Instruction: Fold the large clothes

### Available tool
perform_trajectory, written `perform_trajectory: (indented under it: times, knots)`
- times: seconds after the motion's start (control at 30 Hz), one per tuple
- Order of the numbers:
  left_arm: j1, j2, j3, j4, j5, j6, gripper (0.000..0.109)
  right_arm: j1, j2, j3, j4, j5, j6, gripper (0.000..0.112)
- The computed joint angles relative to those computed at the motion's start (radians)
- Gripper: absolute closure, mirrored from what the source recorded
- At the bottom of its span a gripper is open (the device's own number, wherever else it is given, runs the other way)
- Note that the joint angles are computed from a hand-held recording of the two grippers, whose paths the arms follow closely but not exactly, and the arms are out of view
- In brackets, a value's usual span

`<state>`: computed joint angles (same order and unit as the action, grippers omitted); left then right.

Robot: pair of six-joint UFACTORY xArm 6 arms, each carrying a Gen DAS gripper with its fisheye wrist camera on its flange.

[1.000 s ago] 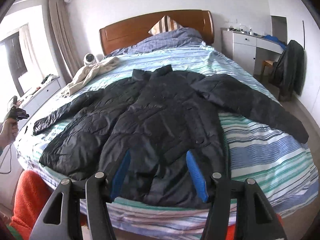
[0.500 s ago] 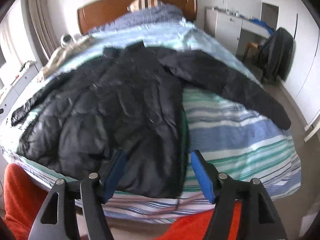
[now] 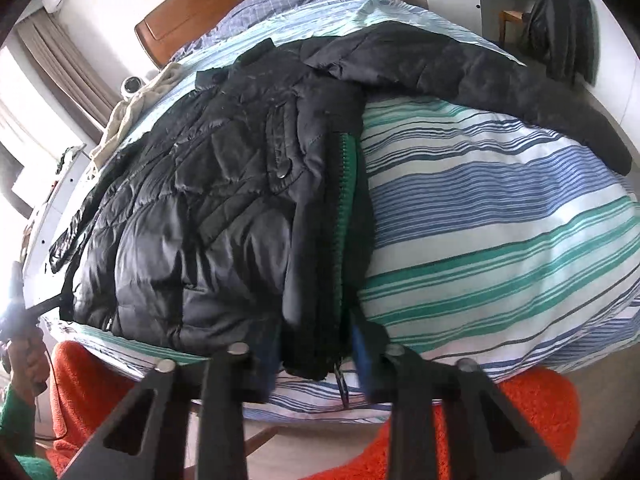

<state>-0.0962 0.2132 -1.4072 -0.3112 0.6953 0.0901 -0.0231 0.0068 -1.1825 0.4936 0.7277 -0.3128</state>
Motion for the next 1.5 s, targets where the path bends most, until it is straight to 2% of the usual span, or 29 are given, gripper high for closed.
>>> perform_trajectory:
  times: [0.2, 0.27, 0.37, 0.4, 0.43, 0.47, 0.53, 0.6, 0.67, 0.77, 0.8, 0.83, 0.93, 1.0, 1.03, 1.07, 1.13, 1.2, 1.27, 1.3, 1.37, 1.5]
  knots:
    - [-0.019, -0.081, 0.116, 0.008, -0.061, 0.013, 0.091, 0.019, -0.057, 0.047, -0.086, -0.038, 0.048, 0.094]
    - [-0.023, -0.069, 0.117, 0.049, -0.079, -0.014, 0.089, 0.029, -0.043, 0.044, -0.121, -0.060, 0.060, 0.093]
    - [-0.030, -0.063, 0.101, 0.114, -0.081, -0.080, 0.079, 0.031, -0.028, 0.031, -0.162, -0.063, 0.098, 0.084]
    - [-0.030, -0.071, 0.099, 0.137, -0.078, -0.104, 0.068, 0.031, -0.038, 0.040, -0.183, -0.079, 0.112, 0.069]
    - [-0.027, -0.097, 0.124, 0.149, -0.086, -0.114, 0.052, 0.030, -0.047, 0.048, -0.202, -0.093, 0.124, 0.053]
    - [-0.026, -0.120, 0.138, 0.179, -0.101, -0.143, 0.044, 0.027, -0.060, 0.057, -0.227, -0.106, 0.145, 0.050]
    - [-0.027, -0.162, 0.160, 0.246, -0.136, -0.209, 0.017, 0.018, -0.091, 0.078, -0.243, -0.118, 0.164, 0.050]
    - [-0.022, -0.204, 0.186, 0.338, -0.166, -0.302, 0.008, 0.010, -0.120, 0.092, -0.276, -0.132, 0.194, 0.049]
    - [-0.023, -0.219, 0.179, 0.494, -0.152, -0.441, 0.007, 0.006, -0.150, 0.112, -0.285, -0.166, 0.201, 0.049]
    - [-0.029, -0.225, 0.153, 0.598, -0.106, -0.485, 0.008, 0.000, -0.178, 0.122, -0.323, -0.194, 0.245, 0.046]
    - [-0.030, -0.234, 0.150, 0.632, -0.114, -0.500, 0.008, -0.002, -0.185, 0.122, -0.340, -0.197, 0.268, 0.046]
    - [-0.029, -0.238, 0.152, 0.653, -0.138, -0.515, 0.007, -0.002, -0.189, 0.122, -0.332, -0.200, 0.261, 0.046]
    - [-0.023, -0.252, 0.170, 0.685, -0.279, -0.555, 0.007, 0.002, -0.187, 0.114, -0.316, -0.193, 0.241, 0.046]
    - [-0.026, -0.232, 0.153, 0.650, -0.321, -0.526, 0.007, 0.009, -0.172, 0.103, -0.296, -0.189, 0.244, 0.046]
    - [-0.034, -0.211, 0.133, 0.586, -0.326, -0.473, 0.008, 0.014, -0.174, 0.111, -0.271, -0.208, 0.233, 0.046]
    - [-0.042, -0.191, 0.116, 0.540, -0.323, -0.435, 0.008, 0.022, -0.177, 0.124, -0.264, -0.235, 0.234, 0.046]
    - [-0.057, -0.154, 0.083, 0.558, -0.299, -0.466, 0.008, 0.039, -0.185, 0.145, -0.308, -0.291, 0.271, 0.046]
    - [-0.078, -0.111, 0.034, 0.595, -0.232, -0.516, 0.008, 0.054, -0.180, 0.146, -0.360, -0.312, 0.304, 0.046]
    - [-0.101, -0.064, -0.024, 0.530, -0.158, -0.452, 0.008, 0.064, -0.170, 0.137, -0.371, -0.316, 0.309, 0.046]
    - [-0.112, -0.045, -0.047, 0.544, -0.136, -0.456, 0.008, 0.066, -0.162, 0.130, -0.364, -0.316, 0.300, 0.046]
    - [-0.131, -0.026, -0.072, 0.622, -0.120, -0.514, 0.007, 0.062, -0.144, 0.112, -0.313, -0.316, 0.259, 0.046]
    - [-0.145, -0.020, -0.094, 0.604, -0.115, -0.509, 0.007, 0.000, -0.069, 0.031, -0.070, -0.316, 0.094, 0.046]
